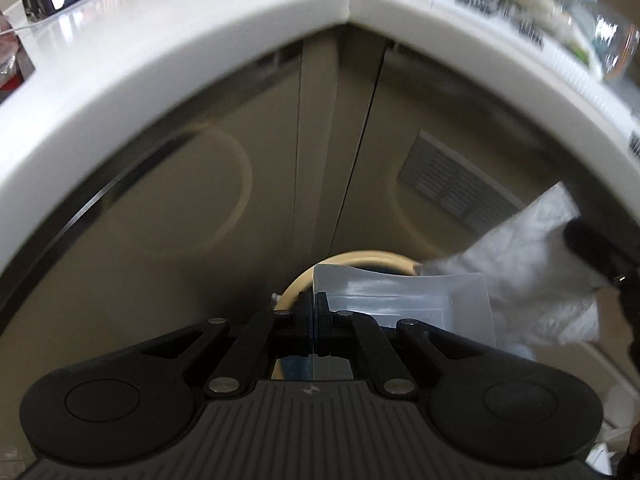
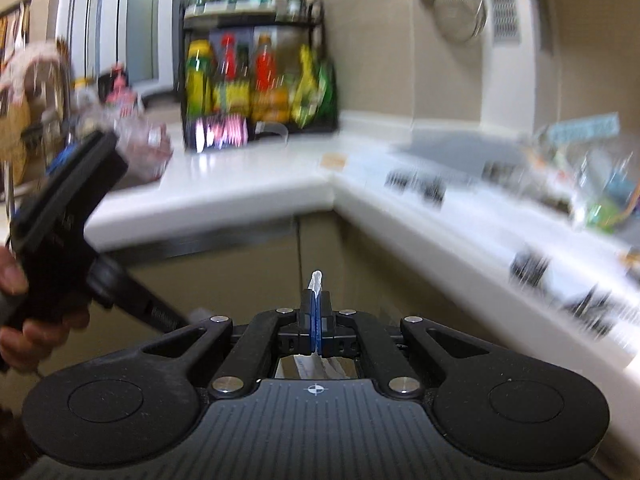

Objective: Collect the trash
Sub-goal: 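Carry the tissue and tray down to the blue-lined trash bin with both grippers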

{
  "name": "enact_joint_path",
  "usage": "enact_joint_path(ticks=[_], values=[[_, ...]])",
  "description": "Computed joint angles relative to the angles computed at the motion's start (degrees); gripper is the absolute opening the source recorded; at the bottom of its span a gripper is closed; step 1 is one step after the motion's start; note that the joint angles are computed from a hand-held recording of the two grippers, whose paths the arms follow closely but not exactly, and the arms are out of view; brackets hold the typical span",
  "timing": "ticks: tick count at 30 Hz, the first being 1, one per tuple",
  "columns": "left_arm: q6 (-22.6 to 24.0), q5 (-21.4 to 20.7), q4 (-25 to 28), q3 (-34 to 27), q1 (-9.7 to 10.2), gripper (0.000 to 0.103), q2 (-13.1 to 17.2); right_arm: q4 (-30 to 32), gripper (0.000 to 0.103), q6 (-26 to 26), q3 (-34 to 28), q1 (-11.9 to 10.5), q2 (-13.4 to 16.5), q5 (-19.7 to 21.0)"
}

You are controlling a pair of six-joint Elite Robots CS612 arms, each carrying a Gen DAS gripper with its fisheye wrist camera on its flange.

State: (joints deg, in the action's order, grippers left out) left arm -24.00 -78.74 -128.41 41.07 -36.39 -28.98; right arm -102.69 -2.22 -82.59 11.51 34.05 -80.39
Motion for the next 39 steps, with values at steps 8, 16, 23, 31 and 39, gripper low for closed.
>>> enact_joint_path(ticks=[8, 16, 23, 31, 39], values=[[1.21, 0.64, 7.55, -5.86, -0.23, 0.0, 4.8, 9.14, 0.001, -1.02, 2.11, -0.2, 0.13, 0.86], [2.79, 0.53, 15.55, -11.6, -0.32, 0.0, 8.99, 16.78, 0.001, -1.47, 5.78, 0.25, -0.64, 1.87], [4.5, -0.41, 23.12, -20.0, -0.79, 0.0, 14.13, 20.52, 0.001, -1.31, 8.2, 0.56, -1.43, 1.08], [6.42, -2.08, 29.12, -30.14, -0.75, 0.003, 19.45, 23.61, 0.001, 0.79, 9.46, 0.53, -2.22, 0.49], [7.66, 3.82, 21.34, -20.17, -1.75, 0.103, 14.49, 24.59, 0.057, 0.38, 9.51, 0.7, -2.75, -2.93]])
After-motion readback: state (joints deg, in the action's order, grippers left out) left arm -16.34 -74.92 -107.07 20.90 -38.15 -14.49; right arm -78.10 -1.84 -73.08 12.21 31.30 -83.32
